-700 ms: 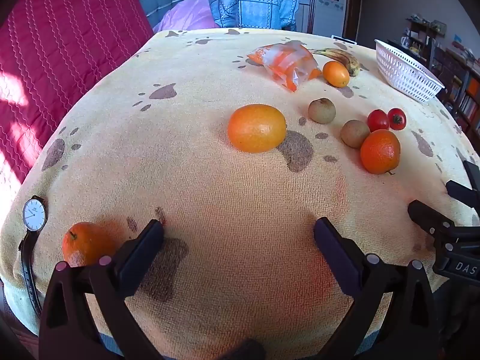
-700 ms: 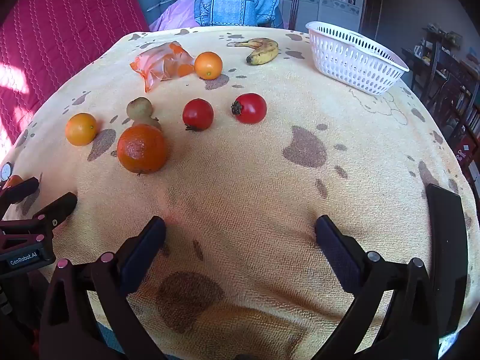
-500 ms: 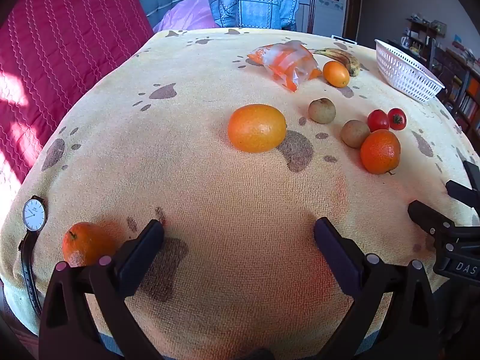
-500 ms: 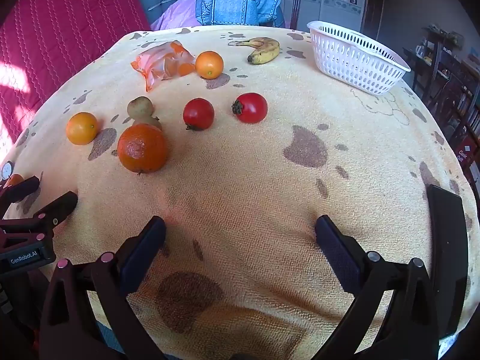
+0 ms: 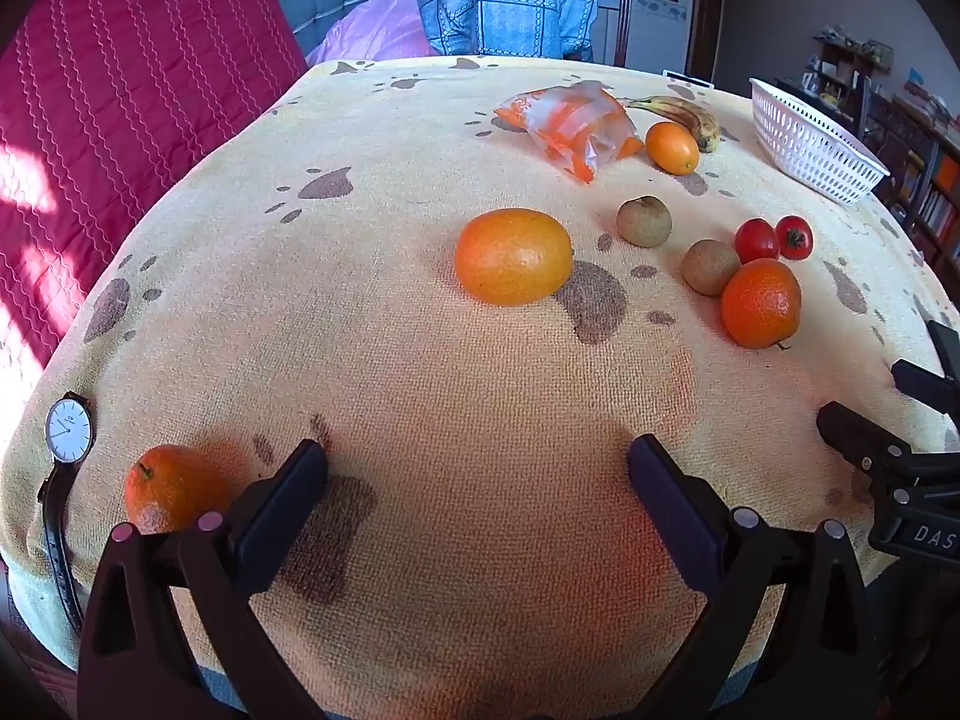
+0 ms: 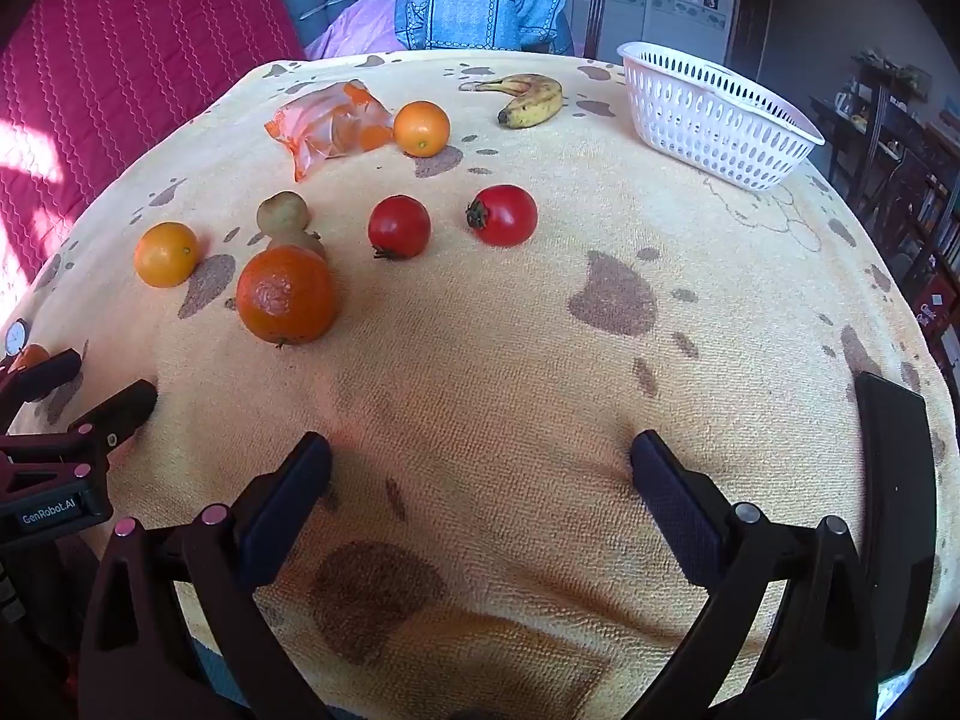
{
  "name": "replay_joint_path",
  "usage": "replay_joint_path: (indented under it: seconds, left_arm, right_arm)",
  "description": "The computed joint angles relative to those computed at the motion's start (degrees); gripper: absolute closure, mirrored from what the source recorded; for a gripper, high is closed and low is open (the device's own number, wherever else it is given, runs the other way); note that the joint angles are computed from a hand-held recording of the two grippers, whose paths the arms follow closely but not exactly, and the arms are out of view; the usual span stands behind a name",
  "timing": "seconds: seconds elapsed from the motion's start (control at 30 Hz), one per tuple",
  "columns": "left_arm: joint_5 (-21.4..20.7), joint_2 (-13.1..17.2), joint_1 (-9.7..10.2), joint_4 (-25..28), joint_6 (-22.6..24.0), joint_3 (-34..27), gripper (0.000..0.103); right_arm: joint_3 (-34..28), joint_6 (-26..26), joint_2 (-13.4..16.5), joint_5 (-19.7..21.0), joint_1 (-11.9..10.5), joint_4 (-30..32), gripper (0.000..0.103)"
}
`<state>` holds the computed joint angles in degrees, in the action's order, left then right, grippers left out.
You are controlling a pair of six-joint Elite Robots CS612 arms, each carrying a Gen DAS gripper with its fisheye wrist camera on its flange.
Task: Organize fruits
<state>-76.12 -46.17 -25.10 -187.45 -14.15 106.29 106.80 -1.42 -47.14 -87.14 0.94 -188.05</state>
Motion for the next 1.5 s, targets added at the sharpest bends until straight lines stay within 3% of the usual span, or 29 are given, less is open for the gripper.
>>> replay_joint_path:
  seconds: [0.23, 0.43, 0.57, 1.5]
  left_arm:
    - [0.12, 0.01, -0.01, -0.02, 0.07, 0.0, 0.005]
    - [0.16, 0.01, -0.01, -0.03, 0.1, 0.0, 0.005]
    - [0.18, 0.03, 0.07, -0.03, 0.24, -0.04, 0.005]
    - [0.93, -0.27, -0.11, -0.28, 0.41, 0.47, 0.005]
  right_arm:
    - [0.01, -0.05, 0.02, -0.57, 0.14, -0.16, 0.002]
    - [-0.1, -0.32, 0.21, -3.53, 0.98, -0.86, 0.002]
    - [-0.08, 0.24, 0.1, -1.55, 0.37, -0.04, 0.002]
    - [-0.07, 0.1, 0.16, -0.6, 0.18, -0.09, 0.002]
